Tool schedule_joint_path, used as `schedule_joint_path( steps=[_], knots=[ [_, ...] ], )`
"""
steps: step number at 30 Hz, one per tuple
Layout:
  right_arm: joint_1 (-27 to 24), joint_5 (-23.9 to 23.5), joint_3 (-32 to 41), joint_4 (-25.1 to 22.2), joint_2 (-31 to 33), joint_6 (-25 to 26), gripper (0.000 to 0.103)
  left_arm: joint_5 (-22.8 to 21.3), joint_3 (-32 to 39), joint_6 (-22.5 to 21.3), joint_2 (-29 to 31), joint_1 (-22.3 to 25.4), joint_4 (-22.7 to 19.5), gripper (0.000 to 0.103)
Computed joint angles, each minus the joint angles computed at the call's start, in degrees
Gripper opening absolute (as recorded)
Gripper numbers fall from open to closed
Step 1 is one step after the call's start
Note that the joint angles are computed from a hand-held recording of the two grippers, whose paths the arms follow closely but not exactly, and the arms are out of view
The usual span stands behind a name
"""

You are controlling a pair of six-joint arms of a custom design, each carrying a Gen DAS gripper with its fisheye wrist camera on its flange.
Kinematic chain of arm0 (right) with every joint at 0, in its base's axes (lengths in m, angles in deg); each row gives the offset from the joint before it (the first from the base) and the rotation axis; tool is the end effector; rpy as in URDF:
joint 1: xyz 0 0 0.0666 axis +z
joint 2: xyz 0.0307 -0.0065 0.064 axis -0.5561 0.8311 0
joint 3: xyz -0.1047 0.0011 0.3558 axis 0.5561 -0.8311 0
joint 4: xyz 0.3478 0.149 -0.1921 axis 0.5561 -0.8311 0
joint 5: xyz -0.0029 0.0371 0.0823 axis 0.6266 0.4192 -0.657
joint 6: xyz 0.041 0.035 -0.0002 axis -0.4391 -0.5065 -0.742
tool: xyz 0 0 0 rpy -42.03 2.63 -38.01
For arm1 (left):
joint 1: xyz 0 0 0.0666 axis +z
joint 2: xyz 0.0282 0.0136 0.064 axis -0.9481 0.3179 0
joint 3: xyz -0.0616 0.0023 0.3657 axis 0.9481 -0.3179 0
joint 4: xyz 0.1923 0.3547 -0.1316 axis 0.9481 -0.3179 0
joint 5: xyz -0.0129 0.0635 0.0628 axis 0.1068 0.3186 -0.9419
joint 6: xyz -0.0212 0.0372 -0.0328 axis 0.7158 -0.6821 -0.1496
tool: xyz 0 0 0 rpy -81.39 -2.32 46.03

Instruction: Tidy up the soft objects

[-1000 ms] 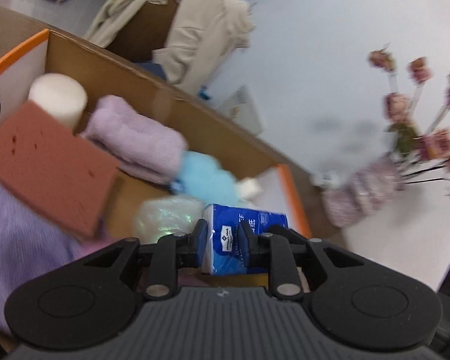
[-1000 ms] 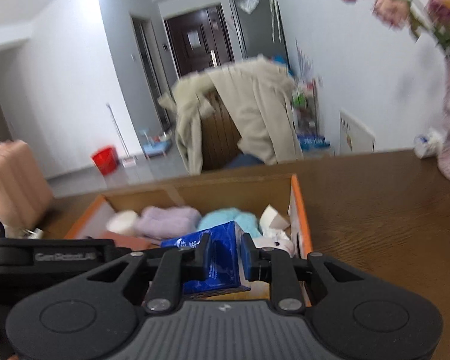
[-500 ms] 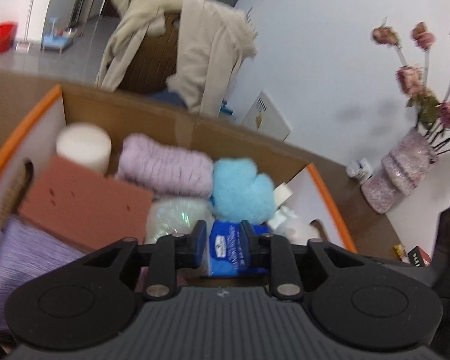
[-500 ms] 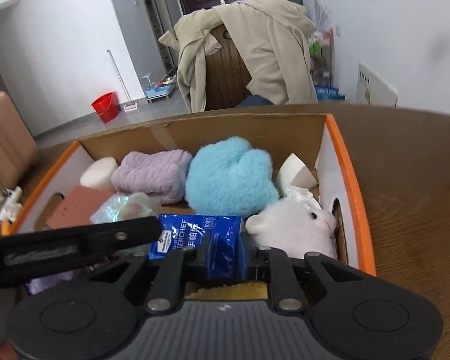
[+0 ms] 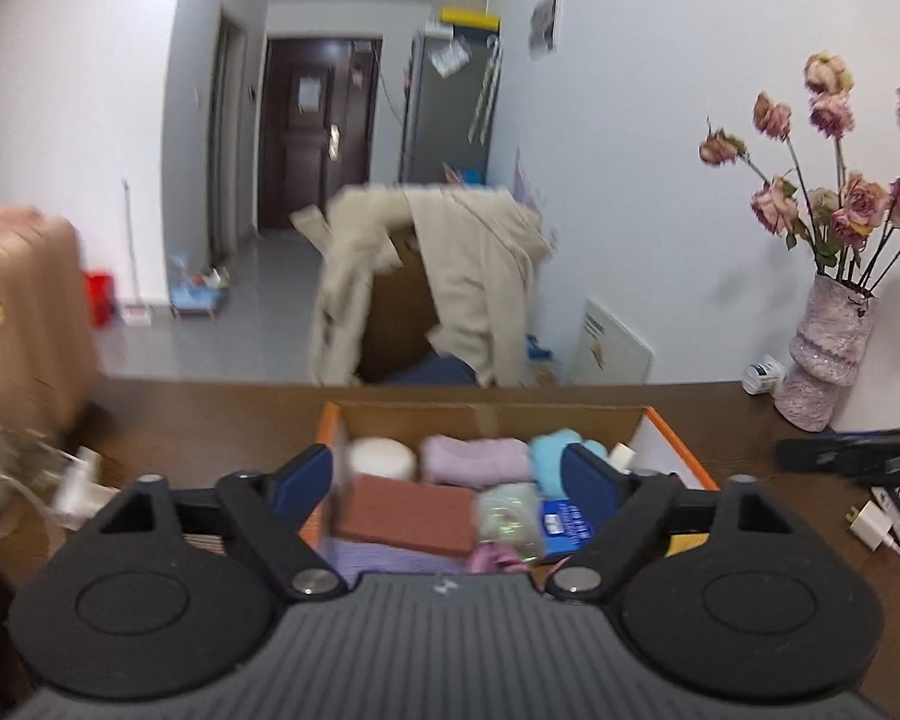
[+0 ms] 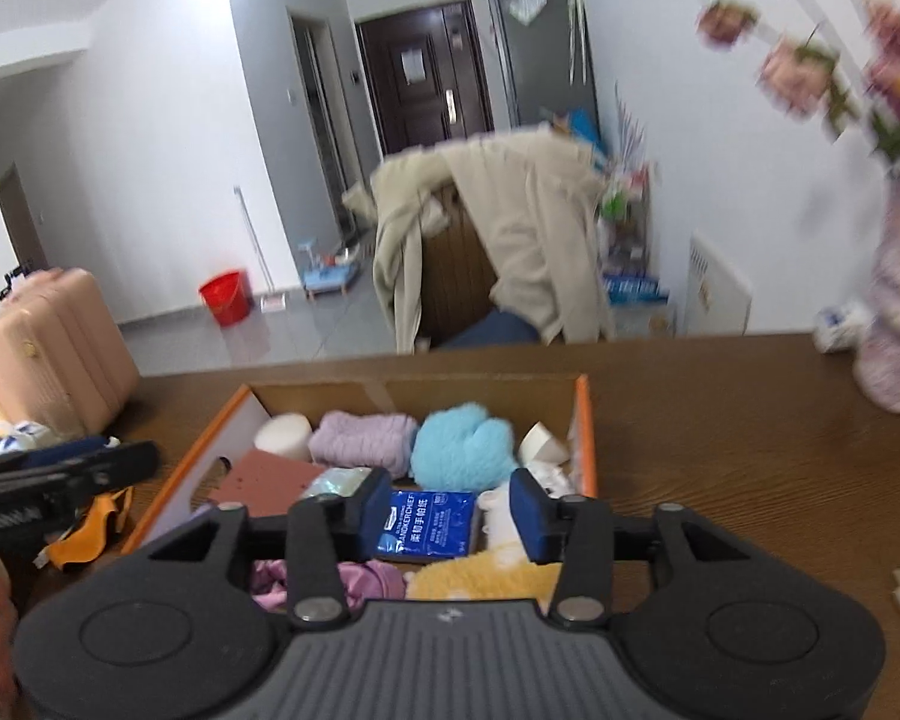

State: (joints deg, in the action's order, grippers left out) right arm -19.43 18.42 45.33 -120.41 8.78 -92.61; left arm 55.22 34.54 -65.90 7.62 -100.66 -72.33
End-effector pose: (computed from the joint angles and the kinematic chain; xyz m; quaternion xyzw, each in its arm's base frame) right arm 0.4794 0.1170 0.4999 0.0613 0.8829 0.0673 0.4606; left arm 0.4958 -0.2716 0.5103 0.1120 0.8382 -0.1139 0.5215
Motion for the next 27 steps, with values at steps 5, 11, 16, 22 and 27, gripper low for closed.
schedule_joint_path(
  steps=[5, 11, 16, 22, 27],
  knots=[
    [1.7, 5.3, -8.4, 2.1, -11.0, 2.6, 0.069, -3.4, -10.5, -2.6, -9.7, 0.1, 4.9, 0.098],
    [4.7, 10.4, -13.5, 2.2, -19.1, 0.6, 0.084, -6.2, -16.9, -1.7, -16.9, -1.1, 6.2, 0.102],
    [9.9, 15.8, -18.0, 5.5, -24.9, 1.5, 0.091, -6.8, -23.7, -2.1, -23.4, -2.8, 8.7, 0.103],
    [20.9, 29.1, -27.5, 12.0, -32.1, 3.6, 0.092, -14.9, -36.2, -1.2, -35.3, -7.6, 14.1, 0.103],
    [34.9, 44.9, -33.5, 14.1, -36.9, 2.2, 0.103, -23.2, -43.5, 0.3, -45.1, -14.9, 11.4, 0.103]
  ],
)
